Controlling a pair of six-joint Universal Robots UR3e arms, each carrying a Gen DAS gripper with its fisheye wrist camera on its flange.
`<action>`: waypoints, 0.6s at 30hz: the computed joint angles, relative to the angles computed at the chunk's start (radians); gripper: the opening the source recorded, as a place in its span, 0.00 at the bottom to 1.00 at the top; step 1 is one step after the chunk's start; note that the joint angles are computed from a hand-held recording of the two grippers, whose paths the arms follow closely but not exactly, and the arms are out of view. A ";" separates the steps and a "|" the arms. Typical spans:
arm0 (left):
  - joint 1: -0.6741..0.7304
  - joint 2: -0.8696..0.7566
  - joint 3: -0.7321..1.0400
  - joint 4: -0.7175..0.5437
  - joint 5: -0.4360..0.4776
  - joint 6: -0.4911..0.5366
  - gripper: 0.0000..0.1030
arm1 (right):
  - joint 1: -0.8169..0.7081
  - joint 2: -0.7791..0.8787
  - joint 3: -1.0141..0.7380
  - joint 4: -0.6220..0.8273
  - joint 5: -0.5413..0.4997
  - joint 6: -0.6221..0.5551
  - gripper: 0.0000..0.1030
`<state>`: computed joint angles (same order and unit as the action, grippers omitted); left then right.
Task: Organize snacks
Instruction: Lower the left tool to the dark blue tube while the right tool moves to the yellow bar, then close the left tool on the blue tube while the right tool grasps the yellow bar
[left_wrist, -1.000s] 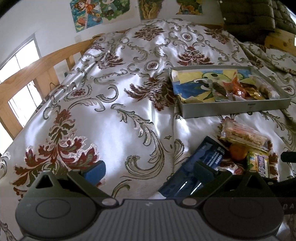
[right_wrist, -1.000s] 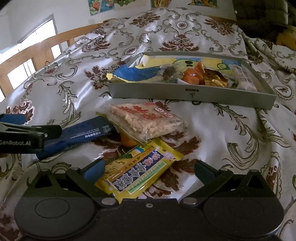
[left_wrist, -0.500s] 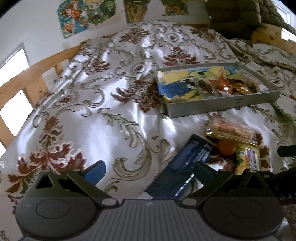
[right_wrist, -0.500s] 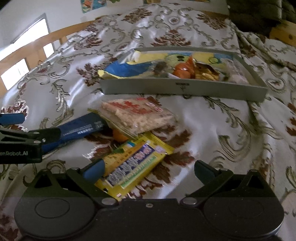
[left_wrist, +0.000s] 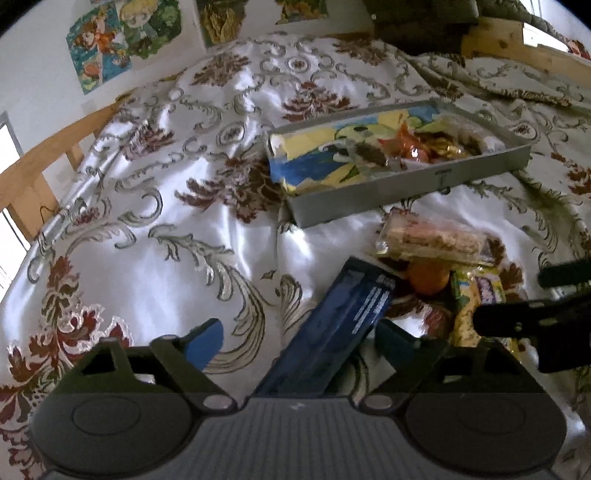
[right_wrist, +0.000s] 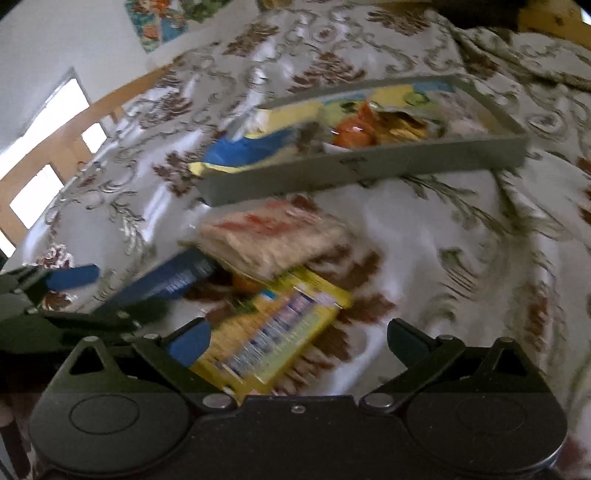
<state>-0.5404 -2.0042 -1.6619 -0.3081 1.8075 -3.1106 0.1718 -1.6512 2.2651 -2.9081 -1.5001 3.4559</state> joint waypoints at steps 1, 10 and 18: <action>0.009 0.006 -0.007 -0.003 -0.015 0.000 0.87 | 0.009 0.023 -0.015 -0.006 0.003 -0.017 0.99; 0.035 0.036 -0.025 -0.034 -0.100 0.006 0.54 | 0.014 0.064 -0.051 0.050 0.012 -0.014 0.97; 0.034 0.060 -0.014 -0.079 -0.125 -0.007 0.51 | 0.018 0.021 -0.058 0.126 -0.008 0.003 0.89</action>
